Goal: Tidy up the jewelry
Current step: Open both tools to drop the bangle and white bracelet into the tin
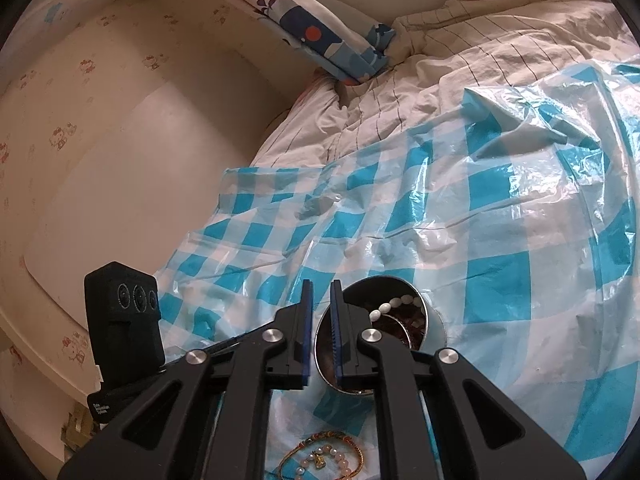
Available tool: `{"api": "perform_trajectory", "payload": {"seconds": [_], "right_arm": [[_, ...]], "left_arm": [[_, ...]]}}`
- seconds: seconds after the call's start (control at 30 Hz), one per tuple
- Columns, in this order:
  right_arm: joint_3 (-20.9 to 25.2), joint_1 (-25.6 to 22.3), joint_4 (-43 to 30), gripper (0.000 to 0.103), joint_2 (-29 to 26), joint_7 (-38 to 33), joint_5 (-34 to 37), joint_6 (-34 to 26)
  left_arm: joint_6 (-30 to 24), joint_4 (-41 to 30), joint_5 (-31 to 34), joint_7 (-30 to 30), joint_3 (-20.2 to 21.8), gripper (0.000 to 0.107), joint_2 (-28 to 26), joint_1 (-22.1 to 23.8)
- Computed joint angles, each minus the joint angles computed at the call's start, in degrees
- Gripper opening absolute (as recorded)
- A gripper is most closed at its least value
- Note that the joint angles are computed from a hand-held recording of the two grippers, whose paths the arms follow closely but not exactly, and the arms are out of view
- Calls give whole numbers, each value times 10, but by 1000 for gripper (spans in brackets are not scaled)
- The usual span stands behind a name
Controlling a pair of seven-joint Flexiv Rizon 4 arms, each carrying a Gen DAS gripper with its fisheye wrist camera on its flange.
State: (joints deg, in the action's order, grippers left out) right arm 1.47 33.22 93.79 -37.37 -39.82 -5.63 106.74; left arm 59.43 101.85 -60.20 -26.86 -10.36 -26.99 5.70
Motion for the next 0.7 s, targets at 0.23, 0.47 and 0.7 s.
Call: {"api": "perform_trajectory", "payload": {"seconds": [0.23,0.47,0.7], "right_arm": [[-2,4,1,18,0,-1,-3,-11],[-9,11,4,22,3,-2,-4,-16],[-23,23,12,28,12,-3,-4,-26]], "left_arm": [[81,20,1,45,-7,43,10,-16],[129,33,4,74,-17,49,15,-18],[137,43,35,80,-10,54,21,-13]]}}
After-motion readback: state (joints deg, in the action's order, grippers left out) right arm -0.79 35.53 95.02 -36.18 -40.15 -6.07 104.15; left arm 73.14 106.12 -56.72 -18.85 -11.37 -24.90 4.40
